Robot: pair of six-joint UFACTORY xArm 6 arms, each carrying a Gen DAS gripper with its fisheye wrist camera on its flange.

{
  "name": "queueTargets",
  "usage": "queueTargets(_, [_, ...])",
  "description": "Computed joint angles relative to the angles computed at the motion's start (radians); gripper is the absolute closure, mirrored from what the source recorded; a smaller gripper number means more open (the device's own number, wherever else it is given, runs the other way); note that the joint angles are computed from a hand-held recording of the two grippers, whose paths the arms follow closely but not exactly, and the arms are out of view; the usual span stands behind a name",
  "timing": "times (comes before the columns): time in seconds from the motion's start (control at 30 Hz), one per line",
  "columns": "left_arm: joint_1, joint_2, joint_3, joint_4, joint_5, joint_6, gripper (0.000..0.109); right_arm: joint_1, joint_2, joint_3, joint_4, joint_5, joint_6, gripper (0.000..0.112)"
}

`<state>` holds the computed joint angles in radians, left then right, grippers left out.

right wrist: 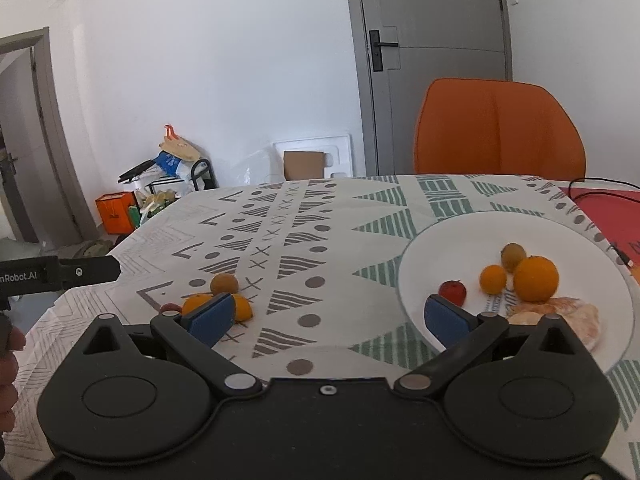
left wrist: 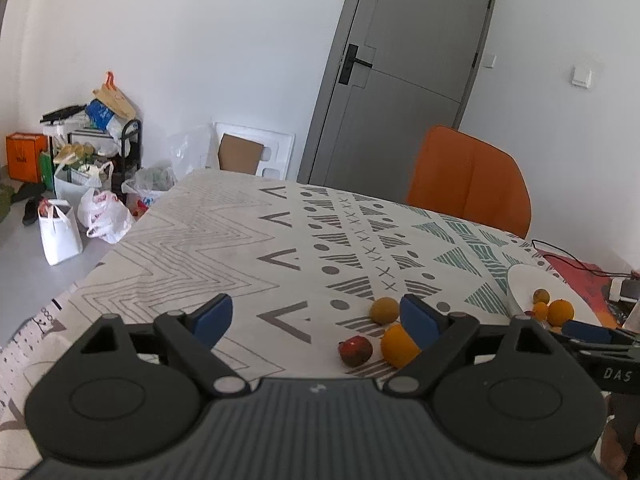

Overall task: Organize fruits
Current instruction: 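Move both grippers back toward the remaining fruit on the tablecloth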

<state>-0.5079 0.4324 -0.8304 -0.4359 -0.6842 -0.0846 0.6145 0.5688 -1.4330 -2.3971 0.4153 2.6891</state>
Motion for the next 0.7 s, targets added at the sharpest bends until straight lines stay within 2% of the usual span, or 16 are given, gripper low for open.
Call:
queueTargets(0.17, [0.015, 0.014, -0.005, 0.029, 0.001, -0.021, 0.027, -0.004, 0.032, -0.05, -0.009, -0.04, -0.001, 0.022])
queueTargets(0.4, [0.046, 0.037, -0.027, 0.106, 0.05, -0.081, 0.05, -0.013, 0.086, -0.14, -0.054, -0.126, 0.047, 0.043])
queueTargets(0.5, [0.057, 0.041, -0.027, 0.123, 0.055, -0.097, 0.052, -0.015, 0.12, -0.195, -0.081, -0.174, 0.076, 0.044])
queueTargets(0.6, [0.065, 0.038, -0.014, 0.138, 0.047, -0.123, 0.052, -0.007, 0.154, -0.256, -0.166, -0.219, 0.162, 0.044])
queueTargets(0.7, [0.073, 0.033, -0.005, 0.159, 0.043, -0.14, 0.052, 0.0, 0.195, -0.325, -0.164, -0.258, 0.146, 0.044])
